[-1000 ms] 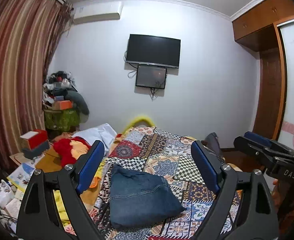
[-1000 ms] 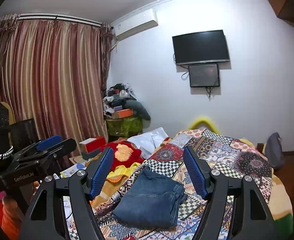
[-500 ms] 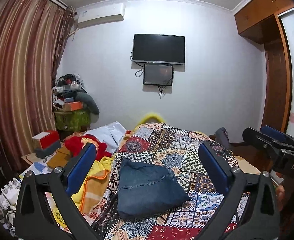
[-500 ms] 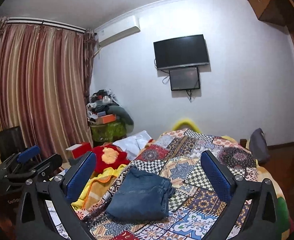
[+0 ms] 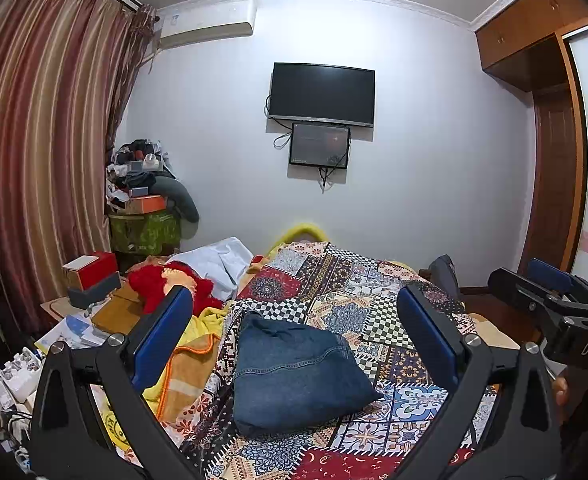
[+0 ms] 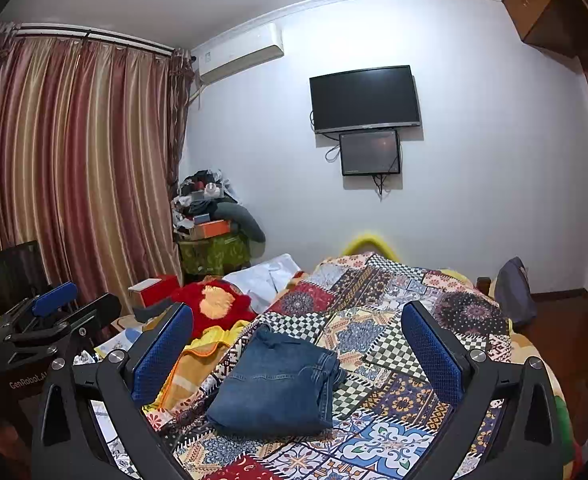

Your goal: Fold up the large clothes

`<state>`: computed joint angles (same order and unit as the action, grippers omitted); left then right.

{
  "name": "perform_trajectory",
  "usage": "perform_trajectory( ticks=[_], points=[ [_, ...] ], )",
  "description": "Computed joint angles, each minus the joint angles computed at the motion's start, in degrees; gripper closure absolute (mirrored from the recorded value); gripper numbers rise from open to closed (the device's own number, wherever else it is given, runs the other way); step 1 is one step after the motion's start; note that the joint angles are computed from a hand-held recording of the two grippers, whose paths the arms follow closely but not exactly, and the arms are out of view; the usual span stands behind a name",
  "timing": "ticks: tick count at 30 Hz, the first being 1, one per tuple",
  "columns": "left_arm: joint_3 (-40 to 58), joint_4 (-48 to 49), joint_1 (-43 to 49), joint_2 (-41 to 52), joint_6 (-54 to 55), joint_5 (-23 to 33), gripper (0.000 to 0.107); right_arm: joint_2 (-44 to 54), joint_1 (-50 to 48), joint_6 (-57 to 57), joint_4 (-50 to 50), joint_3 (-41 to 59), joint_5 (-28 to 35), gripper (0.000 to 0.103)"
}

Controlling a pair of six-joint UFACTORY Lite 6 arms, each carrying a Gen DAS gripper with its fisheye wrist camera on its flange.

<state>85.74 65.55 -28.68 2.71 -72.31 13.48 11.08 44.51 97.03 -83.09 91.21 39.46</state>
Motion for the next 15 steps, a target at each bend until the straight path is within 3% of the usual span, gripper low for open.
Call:
perform_trajectory(
  ticks=[15],
  points=[
    [1.8, -7.6, 1.1, 1.8, 7.1, -1.0, 0.004, 1.2, -2.1, -2.2, 2.8, 0.5, -2.5, 0.000]
  ],
)
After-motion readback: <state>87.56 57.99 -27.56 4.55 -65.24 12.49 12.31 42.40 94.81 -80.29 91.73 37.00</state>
